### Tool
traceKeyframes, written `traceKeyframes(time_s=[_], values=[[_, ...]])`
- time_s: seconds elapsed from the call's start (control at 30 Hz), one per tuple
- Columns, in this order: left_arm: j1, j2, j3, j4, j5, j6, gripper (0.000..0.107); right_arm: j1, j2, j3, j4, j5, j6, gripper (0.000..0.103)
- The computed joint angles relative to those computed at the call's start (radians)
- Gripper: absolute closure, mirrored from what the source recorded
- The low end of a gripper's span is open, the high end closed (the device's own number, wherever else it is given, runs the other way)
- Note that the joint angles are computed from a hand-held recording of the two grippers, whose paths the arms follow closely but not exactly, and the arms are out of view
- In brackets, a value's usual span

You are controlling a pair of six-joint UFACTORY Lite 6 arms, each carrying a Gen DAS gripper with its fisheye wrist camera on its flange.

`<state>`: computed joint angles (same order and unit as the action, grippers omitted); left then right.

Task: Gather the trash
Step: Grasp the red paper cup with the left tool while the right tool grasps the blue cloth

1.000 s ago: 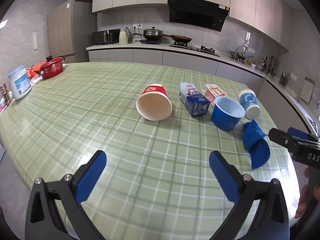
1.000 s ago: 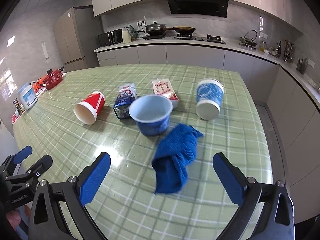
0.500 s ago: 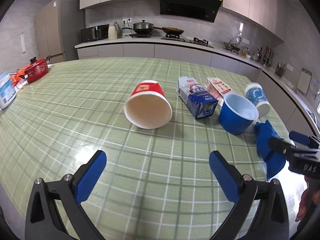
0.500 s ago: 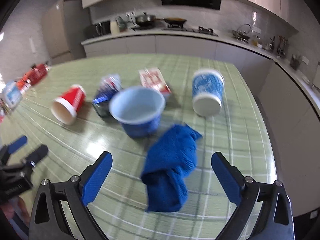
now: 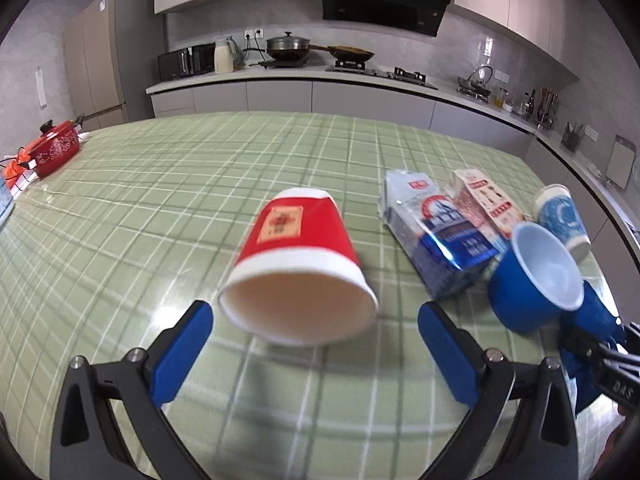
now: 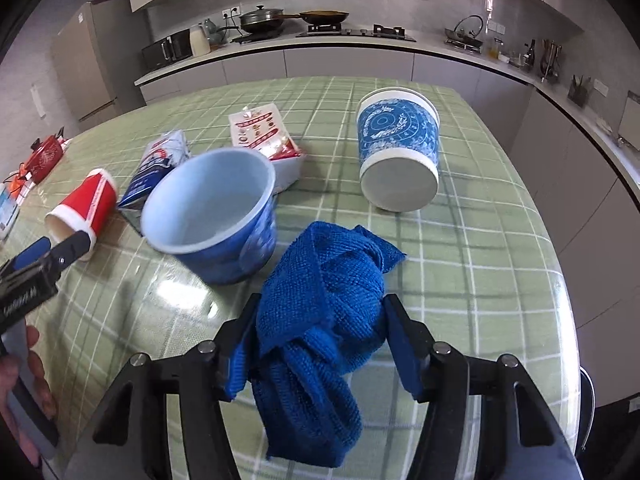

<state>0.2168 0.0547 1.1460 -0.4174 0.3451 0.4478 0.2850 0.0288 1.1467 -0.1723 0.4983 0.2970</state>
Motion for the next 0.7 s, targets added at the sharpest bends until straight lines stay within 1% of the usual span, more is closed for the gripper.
traceKeyframes(time_s=[0.03, 0.07, 0.1, 0.17, 0.2, 0.23, 0.27, 0.33, 0.4, 0.57, 0.7], values=[[-0.001, 0.018, 0.019, -0.006, 0.003, 0.005, 0.006, 0.001, 0.011, 0.010, 0.000, 0.008, 0.000, 0.034], [0.000, 0.034, 0.036, -0.025, 0.009, 0.026, 0.008, 0.005, 0.011, 0.010, -0.018, 0.016, 0.021, 0.026], [0.001, 0.047, 0.052, -0.036, 0.021, 0.043, 0.011, 0.009, 0.009, 0.008, -0.036, 0.022, 0.040, 0.024], [0.004, 0.048, 0.059, -0.060, 0.034, 0.070, 0.020, 0.006, -0.021, -0.020, -0.024, 0.016, 0.041, 0.024], [0.005, 0.048, 0.059, -0.070, 0.041, 0.083, 0.029, 0.004, -0.033, -0.034, -0.014, 0.009, 0.041, 0.024], [0.003, 0.050, 0.061, -0.077, 0.048, 0.089, 0.035, 0.002, -0.038, -0.045, 0.000, -0.002, 0.029, 0.035], [0.005, 0.039, 0.050, -0.105, 0.044, 0.118, 0.037, 0.002, -0.038, -0.051, 0.003, -0.006, 0.027, 0.049], [0.011, 0.026, 0.041, -0.145, 0.045, 0.159, 0.045, -0.007, -0.028, -0.046, 0.001, -0.023, 0.035, 0.049], [0.017, -0.008, 0.015, -0.183, 0.051, 0.193, 0.048, -0.012, -0.024, -0.037, -0.011, -0.031, 0.051, 0.050], [0.024, -0.072, -0.029, -0.206, 0.053, 0.217, 0.050, -0.030, -0.007, 0.007, -0.004, -0.023, 0.032, 0.050], [0.019, -0.114, -0.057, -0.194, 0.060, 0.195, 0.052, -0.027, -0.008, 0.033, 0.008, -0.009, 0.012, 0.050]])
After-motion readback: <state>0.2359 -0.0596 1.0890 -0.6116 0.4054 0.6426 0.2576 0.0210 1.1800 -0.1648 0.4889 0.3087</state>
